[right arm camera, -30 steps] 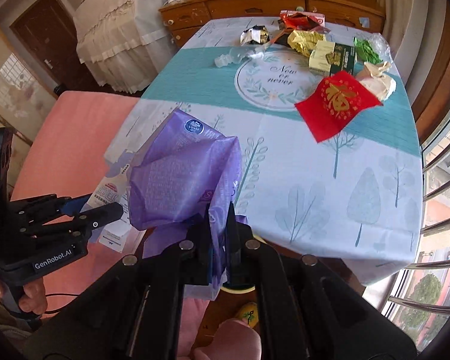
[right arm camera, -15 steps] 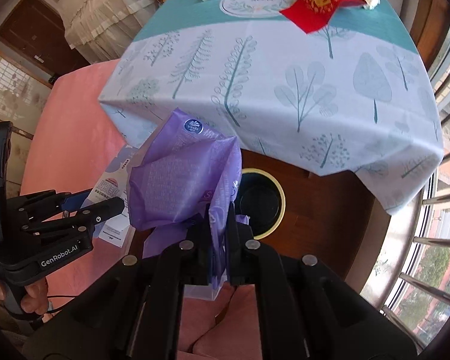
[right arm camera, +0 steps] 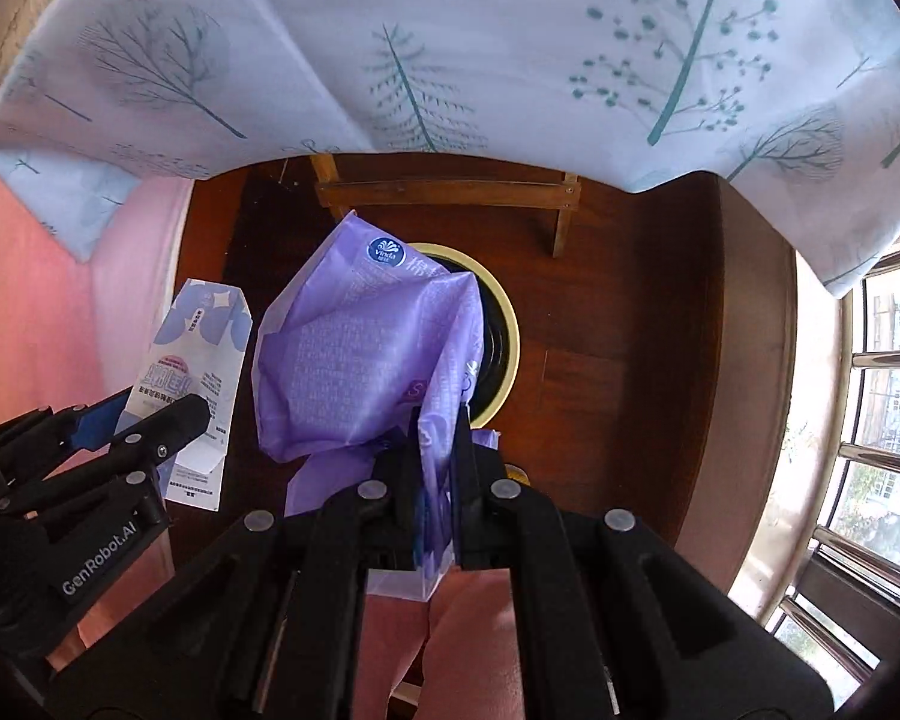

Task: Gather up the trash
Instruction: 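Carry the carton and purple bag with both tools over the trash bin, then open the left tool to drop the carton while the right tool drops the bag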

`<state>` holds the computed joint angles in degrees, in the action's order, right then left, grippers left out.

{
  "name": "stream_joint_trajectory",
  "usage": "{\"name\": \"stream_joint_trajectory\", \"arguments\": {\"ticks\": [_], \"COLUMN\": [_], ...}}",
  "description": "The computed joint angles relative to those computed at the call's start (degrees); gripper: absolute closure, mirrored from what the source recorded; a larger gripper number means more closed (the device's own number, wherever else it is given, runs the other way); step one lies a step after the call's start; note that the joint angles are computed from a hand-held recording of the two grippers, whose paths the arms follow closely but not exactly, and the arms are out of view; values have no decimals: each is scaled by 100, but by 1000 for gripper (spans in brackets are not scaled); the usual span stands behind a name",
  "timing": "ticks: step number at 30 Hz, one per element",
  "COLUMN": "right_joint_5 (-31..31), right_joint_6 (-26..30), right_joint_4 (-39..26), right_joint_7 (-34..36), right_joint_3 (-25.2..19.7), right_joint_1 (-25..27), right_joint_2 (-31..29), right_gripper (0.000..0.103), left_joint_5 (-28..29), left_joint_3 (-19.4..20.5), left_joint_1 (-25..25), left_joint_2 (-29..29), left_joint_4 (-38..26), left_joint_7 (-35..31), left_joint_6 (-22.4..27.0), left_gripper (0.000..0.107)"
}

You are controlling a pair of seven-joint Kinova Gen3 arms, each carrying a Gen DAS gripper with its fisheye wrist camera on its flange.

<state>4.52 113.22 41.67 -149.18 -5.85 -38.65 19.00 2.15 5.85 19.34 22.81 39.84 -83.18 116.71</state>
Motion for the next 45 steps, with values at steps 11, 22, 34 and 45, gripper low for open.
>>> {"name": "stream_joint_trajectory", "arguments": {"ticks": [11,22,34,45], "right_joint_5": [107,217,165,-178], "right_joint_6": [-1876,-2562,-2729,-3223], "right_joint_4": [2545,3183,2957,2850], "right_joint_7": [38,324,431,276], "right_joint_3": [-179,-186,-109,-97], "right_joint_1": [193,190,140,135], "right_joint_2": [-65,281,598,684], "right_gripper": [100,99,99,70], "left_joint_5": [191,746,853,856], "left_joint_3": [-490,-1053,-1067,-908], "left_joint_1": [301,309,-221,-1038], "left_joint_2": [-83,171,-142,-708], "left_joint_4": [2685,3334,3823,3876], "left_joint_7": [-301,-827,-871,-781], "left_joint_6": [-2367,-3286,-3551,-3382], "left_gripper": [75,41,22,22]}}
